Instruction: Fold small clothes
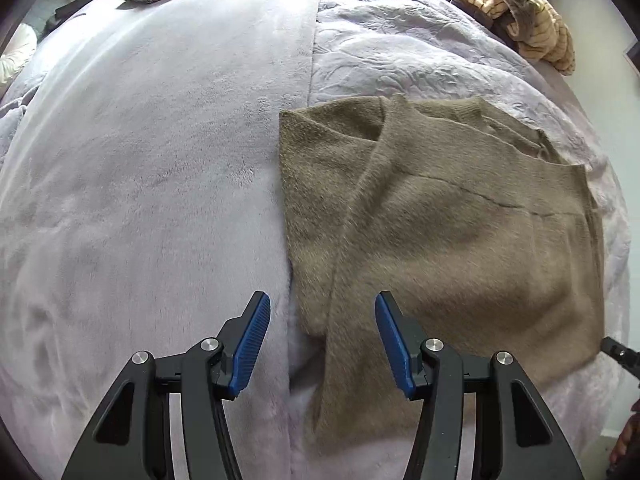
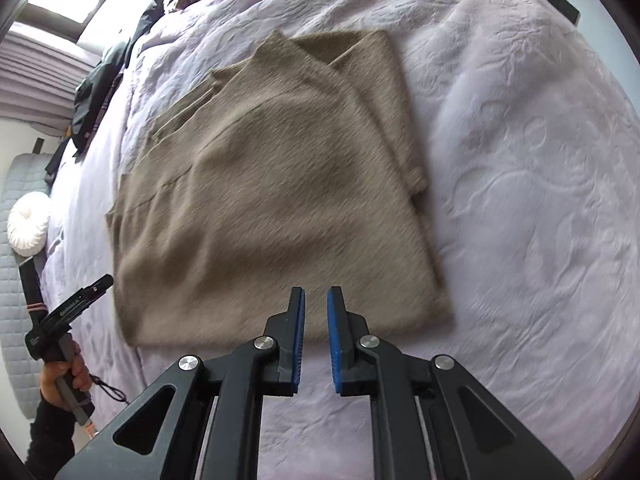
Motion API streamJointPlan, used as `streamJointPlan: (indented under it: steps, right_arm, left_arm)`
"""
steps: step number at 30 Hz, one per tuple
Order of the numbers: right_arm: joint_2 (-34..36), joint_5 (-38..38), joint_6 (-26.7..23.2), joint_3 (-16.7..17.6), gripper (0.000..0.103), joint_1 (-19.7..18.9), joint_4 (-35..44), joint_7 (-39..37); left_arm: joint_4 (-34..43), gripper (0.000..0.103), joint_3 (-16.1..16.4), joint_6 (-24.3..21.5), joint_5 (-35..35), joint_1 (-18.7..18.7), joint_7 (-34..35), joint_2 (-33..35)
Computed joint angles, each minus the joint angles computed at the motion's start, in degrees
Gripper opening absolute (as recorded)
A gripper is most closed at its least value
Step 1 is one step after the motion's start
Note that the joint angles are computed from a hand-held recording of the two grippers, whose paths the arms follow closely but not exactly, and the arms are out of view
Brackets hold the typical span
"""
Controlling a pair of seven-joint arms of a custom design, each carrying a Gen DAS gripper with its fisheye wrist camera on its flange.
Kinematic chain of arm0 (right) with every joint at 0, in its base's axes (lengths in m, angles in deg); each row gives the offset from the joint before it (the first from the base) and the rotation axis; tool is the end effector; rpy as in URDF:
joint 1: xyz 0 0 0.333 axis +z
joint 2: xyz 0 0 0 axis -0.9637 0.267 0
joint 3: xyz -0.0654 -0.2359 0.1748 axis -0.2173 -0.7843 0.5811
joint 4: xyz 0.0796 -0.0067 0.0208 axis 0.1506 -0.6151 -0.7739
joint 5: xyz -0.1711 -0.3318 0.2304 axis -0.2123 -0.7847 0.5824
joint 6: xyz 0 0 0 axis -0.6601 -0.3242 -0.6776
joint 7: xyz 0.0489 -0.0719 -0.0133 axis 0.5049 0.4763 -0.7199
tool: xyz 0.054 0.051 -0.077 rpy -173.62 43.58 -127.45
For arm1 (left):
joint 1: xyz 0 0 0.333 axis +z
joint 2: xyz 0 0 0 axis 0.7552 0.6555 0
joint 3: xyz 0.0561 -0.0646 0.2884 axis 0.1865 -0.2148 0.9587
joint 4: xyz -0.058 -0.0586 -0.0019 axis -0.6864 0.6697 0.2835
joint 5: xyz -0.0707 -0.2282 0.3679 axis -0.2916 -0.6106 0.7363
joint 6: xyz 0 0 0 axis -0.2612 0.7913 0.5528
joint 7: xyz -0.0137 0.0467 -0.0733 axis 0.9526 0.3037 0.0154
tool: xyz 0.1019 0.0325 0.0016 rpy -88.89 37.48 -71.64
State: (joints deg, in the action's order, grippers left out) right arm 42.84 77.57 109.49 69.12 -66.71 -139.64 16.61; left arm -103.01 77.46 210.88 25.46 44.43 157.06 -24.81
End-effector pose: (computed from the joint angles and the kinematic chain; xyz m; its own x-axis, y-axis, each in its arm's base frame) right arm 0.5081 0.0500 0.3474 -0.1507 -0.9237 -0.3522 -0.9789 0.1891 -0.0771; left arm 0.5086 -0.1114 0.3253 0.1577 -0.9806 0.1167 -0.9580 -0.1806 -0.2229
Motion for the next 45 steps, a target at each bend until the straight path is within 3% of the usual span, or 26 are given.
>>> streamJointPlan:
  steps: [2, 5, 6, 16, 17, 18, 19, 23, 25, 26, 32, 41, 45]
  right_arm:
    - [-0.37, 0.23, -0.47, 0.35, 0.022, 0.4, -0.24, 0.39]
    - [-1.33, 0.58, -0.84, 0.84, 0.056, 1.13, -0.89, 1.29]
    - [-1.72, 0.81, -0.74, 0.97, 0.059, 1.44, -1.14, 1.49]
    - [-2.72, 1.69, -2.99, 1.87, 0.059, 4.19, -1.09, 2.22]
    - [-2.76, 1.76, -3.08, 1.95, 0.059, 4.42, -1.07, 2.3]
    - [-2.73, 1.84, -3.22, 2.02, 0.059, 4.63, -1.0, 2.34]
    - [-2.7, 1.89, -3.31, 2.13, 0.059, 4.85, -0.95, 2.45]
    - [-2.48, 2.11, -3.82, 2.4, 0.062, 5.54, -0.63, 2.76]
    - [-2.1, 2.43, -4.26, 2.54, 0.069, 5.91, -0.31, 2.92]
    - [-1.89, 2.74, -4.44, 2.6, 0.075, 6.1, -0.18, 2.98]
    - [-0.35, 6.09, -5.23, 2.98, 0.08, 7.48, 0.49, 1.53]
    - [2.65, 20.34, -5.72, 3.46, 0.083, 9.52, -0.29, -1.92]
    - [4.12, 27.55, -5.72, 3.85, 0.084, 9.94, -0.76, -3.62]
  left_arm:
    - [-0.53, 0.056, 0.2, -0.5, -1.48, -0.34, 0.73, -1.16]
    - [-1.39, 0.056, 0.5, -1.82, -3.38, -0.82, 1.9, -2.96]
    - [-1.46, 0.056, 0.52, -1.95, -3.6, -0.86, 2.09, -3.07]
    - [-2.62, 0.057, 0.59, -4.2, -5.43, -1.77, 4.21, -5.03]
    - [-2.99, 0.067, 0.68, -4.29, -5.79, -1.79, 4.29, -5.43]
    - [-3.22, 0.094, 0.65, -4.27, -5.81, -1.72, 4.11, -5.65]
    - [-3.8, 0.102, 0.48, -3.87, -5.45, -1.53, 3.45, -6.26]
    - [-5.56, 0.102, 0.49, -2.67, -4.54, -1.49, 2.76, -8.3]
    - [-5.76, 0.102, 0.22, -2.73, -3.36, -1.12, 2.01, -8.45]
    - [-5.83, 0.102, -0.33, -2.99, -1.62, -0.6, 0.88, -8.57]
    - [-5.52, 0.102, -2.07, -5.5, 7.45, 1.52, -6.91, -7.95]
    - [-5.88, 0.102, 1.86, -7.73, -1.82, -0.43, 1.49, -6.23]
    - [-6.05, 0.102, 1.72, -7.5, -4.1, -0.36, 2.88, -6.01]
